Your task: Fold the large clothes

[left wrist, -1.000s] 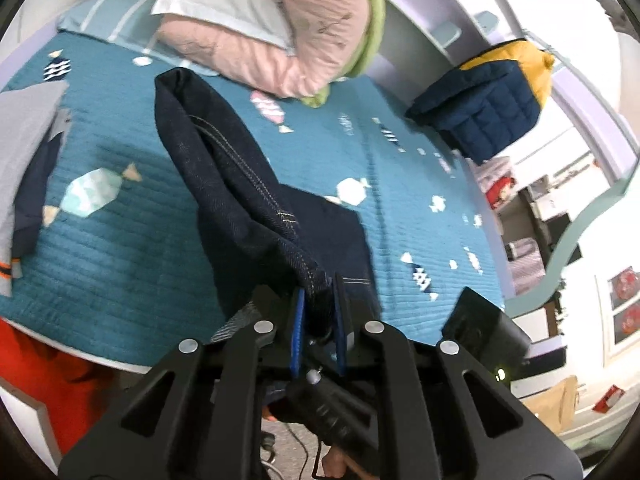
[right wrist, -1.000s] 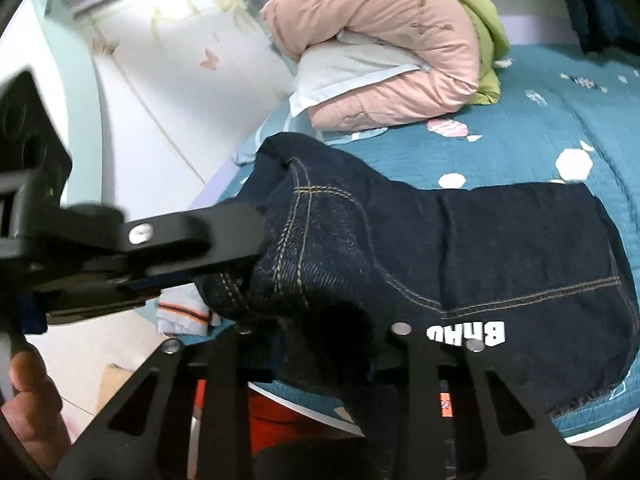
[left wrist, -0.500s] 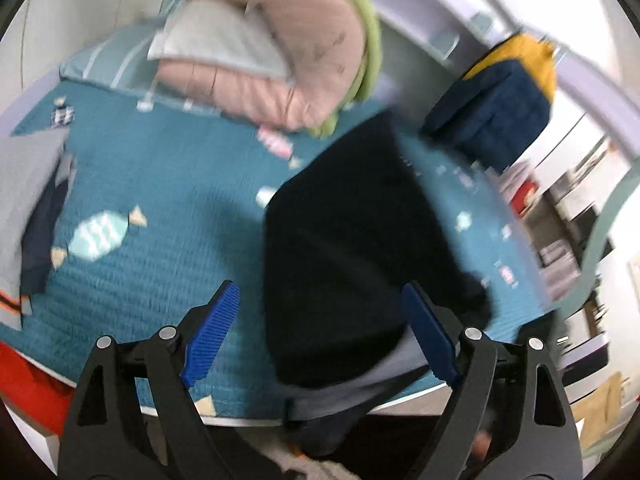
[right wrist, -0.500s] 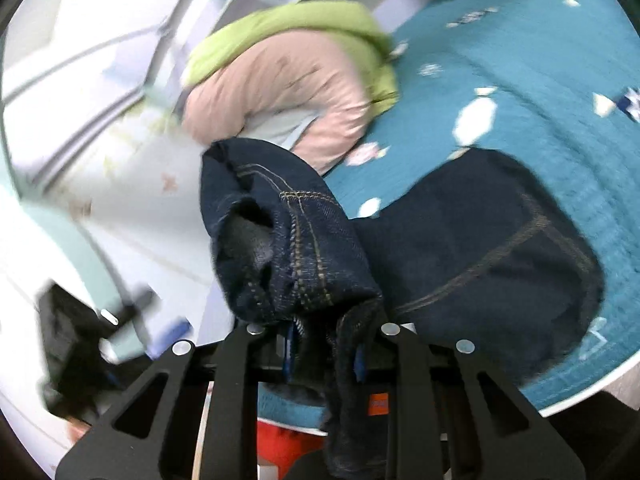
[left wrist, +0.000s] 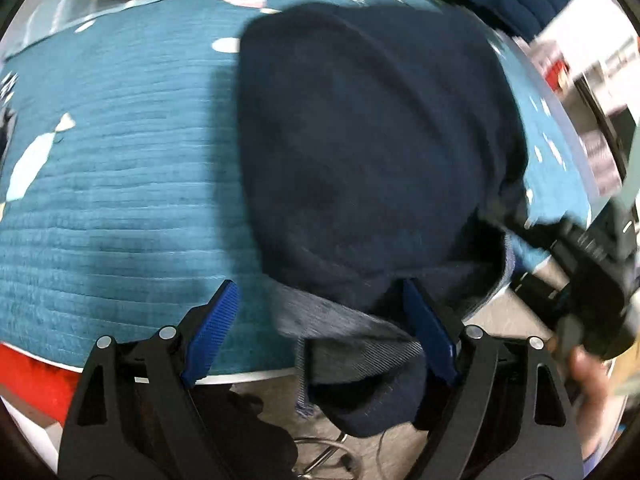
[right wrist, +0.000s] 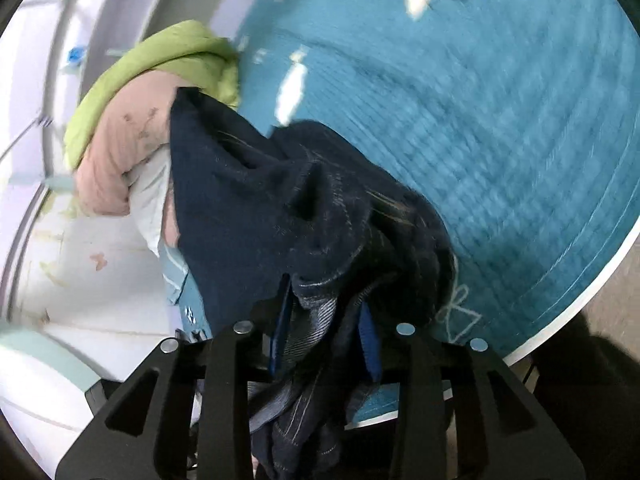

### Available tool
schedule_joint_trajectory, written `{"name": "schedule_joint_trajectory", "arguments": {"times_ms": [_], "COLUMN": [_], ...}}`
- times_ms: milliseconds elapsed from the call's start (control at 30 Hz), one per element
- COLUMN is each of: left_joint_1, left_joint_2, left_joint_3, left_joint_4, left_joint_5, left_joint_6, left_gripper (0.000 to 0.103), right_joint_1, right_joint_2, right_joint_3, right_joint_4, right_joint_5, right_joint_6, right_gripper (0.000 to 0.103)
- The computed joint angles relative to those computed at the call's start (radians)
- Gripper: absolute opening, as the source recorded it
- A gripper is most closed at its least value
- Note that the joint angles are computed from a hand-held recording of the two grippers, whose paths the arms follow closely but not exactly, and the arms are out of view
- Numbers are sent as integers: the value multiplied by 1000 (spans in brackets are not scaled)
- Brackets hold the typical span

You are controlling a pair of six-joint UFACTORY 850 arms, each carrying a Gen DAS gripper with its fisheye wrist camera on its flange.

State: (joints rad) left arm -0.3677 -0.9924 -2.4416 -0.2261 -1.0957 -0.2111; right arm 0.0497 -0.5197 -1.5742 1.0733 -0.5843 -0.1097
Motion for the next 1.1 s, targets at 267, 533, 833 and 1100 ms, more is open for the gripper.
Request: {"name": "schedule_joint_trajectory", "arguments": {"times_ms": [267, 533, 833, 1100], "left_joint_1": [-27, -20, 1, 72], "left_joint_2": [33, 172, 360, 258], "left_joint_3": [93, 335, 578, 422], "left_joint_4": [16, -57, -166, -270], "left_joint_5": [-12, 29, 183, 168], "left_joint_6": [-7, 11, 147, 71], "left_gripper": [83, 83, 80, 81], "right_joint_1": [14, 65, 42, 28], "right_joint_2": [83, -214, -304, -173], "right_joint_3": [-53, -410, -491, -308], "right_joint_4": [-302, -629, -622, -508], "right_joint_5": [75, -278, -366, -270], "right_joint_6": [58, 197, 196, 105], "right_gripper": [46, 24, 0, 6]}}
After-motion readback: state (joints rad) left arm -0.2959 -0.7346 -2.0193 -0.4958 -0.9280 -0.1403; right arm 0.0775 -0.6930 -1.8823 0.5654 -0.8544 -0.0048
